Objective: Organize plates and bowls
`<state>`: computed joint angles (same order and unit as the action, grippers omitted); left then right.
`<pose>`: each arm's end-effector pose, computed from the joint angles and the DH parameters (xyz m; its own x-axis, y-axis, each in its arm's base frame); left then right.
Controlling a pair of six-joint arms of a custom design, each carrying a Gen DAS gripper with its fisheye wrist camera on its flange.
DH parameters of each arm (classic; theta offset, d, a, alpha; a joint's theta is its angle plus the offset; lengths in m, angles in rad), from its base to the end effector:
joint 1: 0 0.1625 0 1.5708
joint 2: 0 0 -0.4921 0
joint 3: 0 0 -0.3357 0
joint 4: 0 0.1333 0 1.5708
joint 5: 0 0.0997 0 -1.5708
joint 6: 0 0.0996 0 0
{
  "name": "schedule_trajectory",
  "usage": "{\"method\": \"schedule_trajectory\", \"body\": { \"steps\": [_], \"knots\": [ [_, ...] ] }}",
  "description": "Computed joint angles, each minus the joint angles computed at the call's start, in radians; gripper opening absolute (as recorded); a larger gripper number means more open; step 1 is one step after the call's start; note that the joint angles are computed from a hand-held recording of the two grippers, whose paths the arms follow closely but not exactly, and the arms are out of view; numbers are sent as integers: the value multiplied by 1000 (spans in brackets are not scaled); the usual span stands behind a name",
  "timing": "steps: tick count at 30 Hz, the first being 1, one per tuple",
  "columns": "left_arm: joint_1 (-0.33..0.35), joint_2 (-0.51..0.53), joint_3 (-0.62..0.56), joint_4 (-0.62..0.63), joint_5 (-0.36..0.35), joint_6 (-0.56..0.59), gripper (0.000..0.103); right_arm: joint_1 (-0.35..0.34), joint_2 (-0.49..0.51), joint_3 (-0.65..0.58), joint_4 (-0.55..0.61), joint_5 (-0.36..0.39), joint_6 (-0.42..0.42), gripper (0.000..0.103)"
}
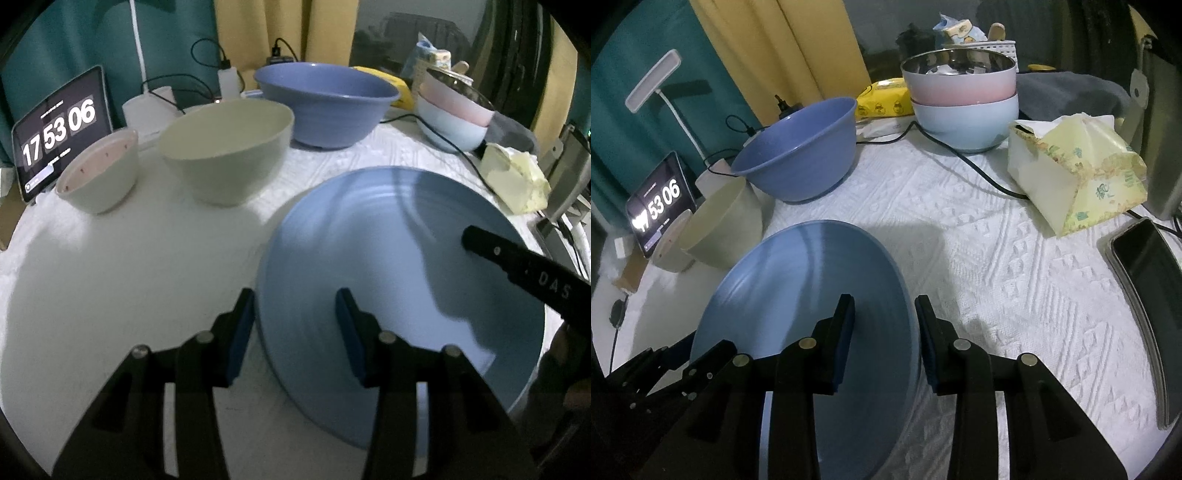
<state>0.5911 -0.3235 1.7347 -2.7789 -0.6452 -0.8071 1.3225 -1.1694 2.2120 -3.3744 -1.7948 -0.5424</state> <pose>-0.3841 -0.5142 -0.0913 -0.7266 0.0132 -0.6869 0.4170 0.8030 -0.4257 -0.0153 -0.5126 0.3240 -0.8691 -0.0299 0.4938 -0.3160 0.8015 -0.5076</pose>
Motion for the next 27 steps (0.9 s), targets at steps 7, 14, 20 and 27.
{"method": "schedule_trajectory", "body": {
  "steps": [7,14,20,27],
  "knots": [
    [-6,-9,17,12,7,-33,44,8,-7,14,-6,-5,-1,34],
    [-13,-23,45,3,9,-57,43,23,-13,33,-20,-11,-5,34],
    [-25,-42,81,-12,22,-77,43,42,-17,50,-37,-15,-1,34],
    [-34,-70,135,-39,32,-107,43,75,-13,75,-67,-32,-1,34]
  ]
}}
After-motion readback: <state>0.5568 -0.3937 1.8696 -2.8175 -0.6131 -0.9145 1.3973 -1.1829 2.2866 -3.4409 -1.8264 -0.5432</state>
